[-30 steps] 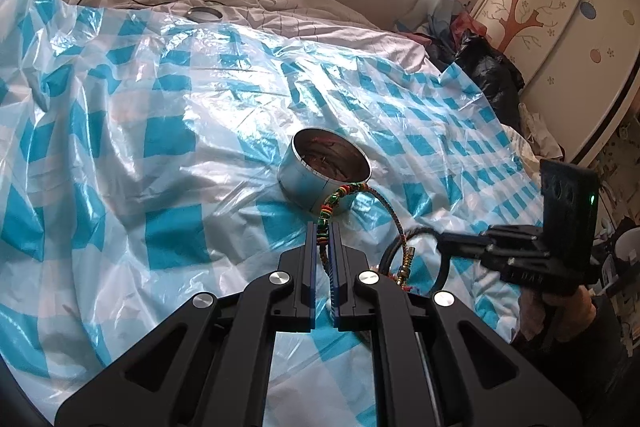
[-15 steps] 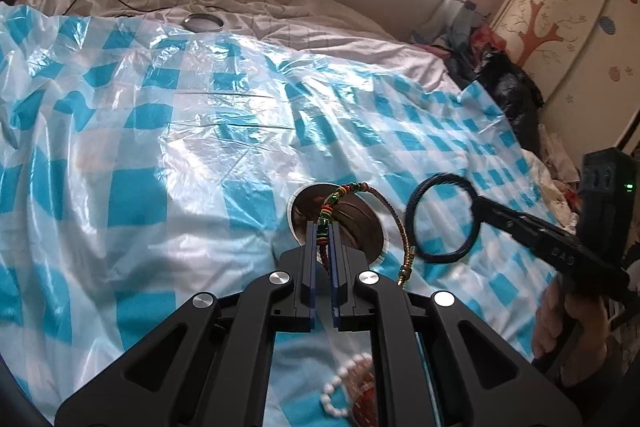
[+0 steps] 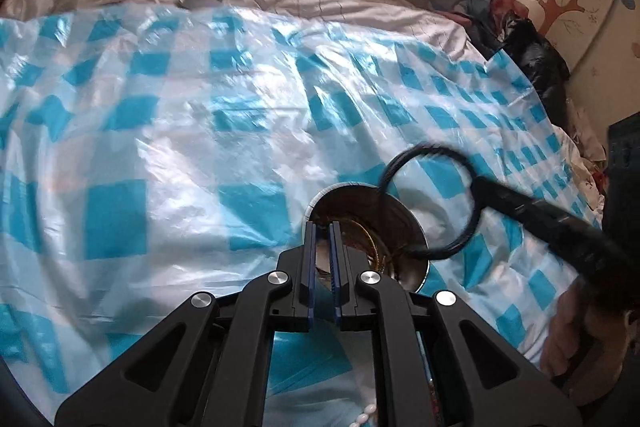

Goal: Organize jewelry
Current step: 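Carry the beaded bracelet into the tin with left while right grasps a black braided bracelet, then open the right gripper over the tin to drop the black braided bracelet, then grasp the red string bracelet from the tray with the left gripper and lift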

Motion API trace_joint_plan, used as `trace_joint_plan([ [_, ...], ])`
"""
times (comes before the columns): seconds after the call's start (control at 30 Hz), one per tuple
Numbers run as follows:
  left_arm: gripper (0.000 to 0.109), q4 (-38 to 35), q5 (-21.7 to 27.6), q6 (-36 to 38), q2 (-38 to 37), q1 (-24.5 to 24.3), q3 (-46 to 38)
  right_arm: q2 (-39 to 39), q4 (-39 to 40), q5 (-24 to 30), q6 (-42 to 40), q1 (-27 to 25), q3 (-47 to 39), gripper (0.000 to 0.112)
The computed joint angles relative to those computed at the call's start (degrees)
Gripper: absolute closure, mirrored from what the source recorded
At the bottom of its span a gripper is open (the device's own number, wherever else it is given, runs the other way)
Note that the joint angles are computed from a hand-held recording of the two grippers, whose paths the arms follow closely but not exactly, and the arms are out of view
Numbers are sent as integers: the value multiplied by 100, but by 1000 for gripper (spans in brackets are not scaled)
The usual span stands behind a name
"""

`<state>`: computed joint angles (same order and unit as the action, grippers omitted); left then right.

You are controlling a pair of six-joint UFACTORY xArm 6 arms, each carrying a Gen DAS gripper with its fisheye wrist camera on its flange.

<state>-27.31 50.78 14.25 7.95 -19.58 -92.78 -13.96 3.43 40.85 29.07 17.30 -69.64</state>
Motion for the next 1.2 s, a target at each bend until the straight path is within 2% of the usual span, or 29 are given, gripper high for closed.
trace_joint_plan([
  [0.07,99,-108,-26,17,-106,109,18,201,119,70,-48,75,-135,103],
  [0.13,95,-204,-44,-7,-202,223,49,536,285,510,-254,155,-475,102],
  [0.17,94,-261,-45,0,-258,276,88,595,147,586,-155,199,-533,99],
  [0.2,93,-296,-32,9,-292,313,109,631,-102,671,12,252,-583,88],
  [0.37,89,-310,67,74,-553,418,341,281,-693,548,346,227,-436,75],
  [0.43,87,-223,137,166,-675,378,446,58,-717,505,310,185,-276,73],
  [0.57,78,-77,415,689,-1099,189,941,-345,-587,502,128,121,70,56],
  [0.73,75,63,684,1243,-1691,-111,1706,-922,-466,695,16,21,537,55],
  [0.93,75,69,373,1727,-2592,-370,2774,-1434,-497,845,-15,19,868,49],
  [1.2,75,-170,199,2133,-2684,-483,3144,-1641,-389,923,-72,113,1026,48],
])
